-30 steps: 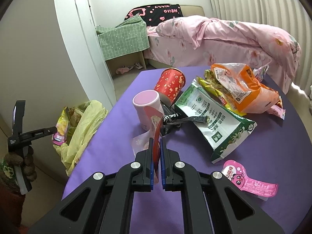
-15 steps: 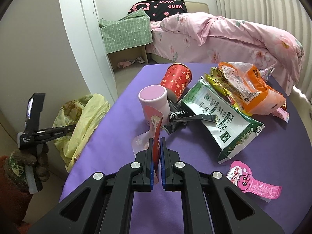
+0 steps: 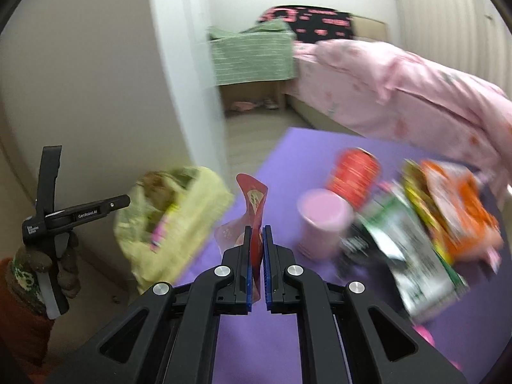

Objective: Collect trash
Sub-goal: 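Carry the chips bag into the yellow trash bag and release it with the left tool, then lower the clear packet into the trash bag and open the right tool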

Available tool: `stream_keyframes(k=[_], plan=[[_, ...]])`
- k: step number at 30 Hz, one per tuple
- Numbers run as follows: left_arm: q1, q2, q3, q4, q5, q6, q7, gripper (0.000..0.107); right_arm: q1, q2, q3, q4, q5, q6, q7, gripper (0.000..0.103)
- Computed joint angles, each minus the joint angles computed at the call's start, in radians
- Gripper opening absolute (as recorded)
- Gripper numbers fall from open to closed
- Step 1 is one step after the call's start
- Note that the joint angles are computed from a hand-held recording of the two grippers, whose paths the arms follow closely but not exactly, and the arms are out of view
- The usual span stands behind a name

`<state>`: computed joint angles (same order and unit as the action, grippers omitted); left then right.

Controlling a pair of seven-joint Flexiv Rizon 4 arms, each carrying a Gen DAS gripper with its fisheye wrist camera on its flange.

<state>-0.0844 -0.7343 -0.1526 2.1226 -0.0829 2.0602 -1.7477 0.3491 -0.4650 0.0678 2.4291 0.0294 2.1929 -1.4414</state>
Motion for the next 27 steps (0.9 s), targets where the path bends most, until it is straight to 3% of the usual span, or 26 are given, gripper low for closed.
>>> stream_keyframes(k=[2,5,9,11,13,16,18,25,27], plan=[[-0.008,0.014,0.028,0.033,-0.013,0.057,-0.018,0.037,-0.036,-0.019,0.037,-0.056,-0.093,-0.044,0.012,0.007],[-0.009,0.032,0.056,0.077,-0.031,0.119,-0.040,0.038,-0.153,-0.093,0.150,-0.161,-0.309,-0.106,0.088,0.007],[0.015,0.032,0.053,0.098,-0.021,0.145,-0.061,0.038,-0.317,-0.270,0.322,-0.340,-0.619,-0.225,0.216,0.007],[0.030,0.024,0.048,0.103,-0.009,0.151,-0.069,0.039,-0.332,-0.333,0.354,-0.415,-0.671,-0.310,0.251,0.007],[0.059,0.018,0.039,0.117,0.020,0.164,-0.080,0.039,-0.298,-0.363,0.331,-0.470,-0.652,-0.388,0.256,0.007],[0.074,-0.002,0.033,0.116,0.036,0.174,-0.092,0.039,-0.150,-0.350,0.164,-0.511,-0.577,-0.477,0.257,0.007],[0.092,-0.020,0.019,0.108,0.054,0.175,-0.104,0.040,-0.093,-0.346,0.102,-0.523,-0.548,-0.524,0.254,0.007],[0.104,-0.044,0.007,0.092,0.086,0.179,-0.113,0.040,0.017,-0.333,-0.007,-0.501,-0.466,-0.548,0.211,0.007],[0.104,-0.039,0.010,0.094,0.086,0.185,-0.113,0.040,-0.006,-0.328,0.028,-0.497,-0.442,-0.541,0.183,0.007]])
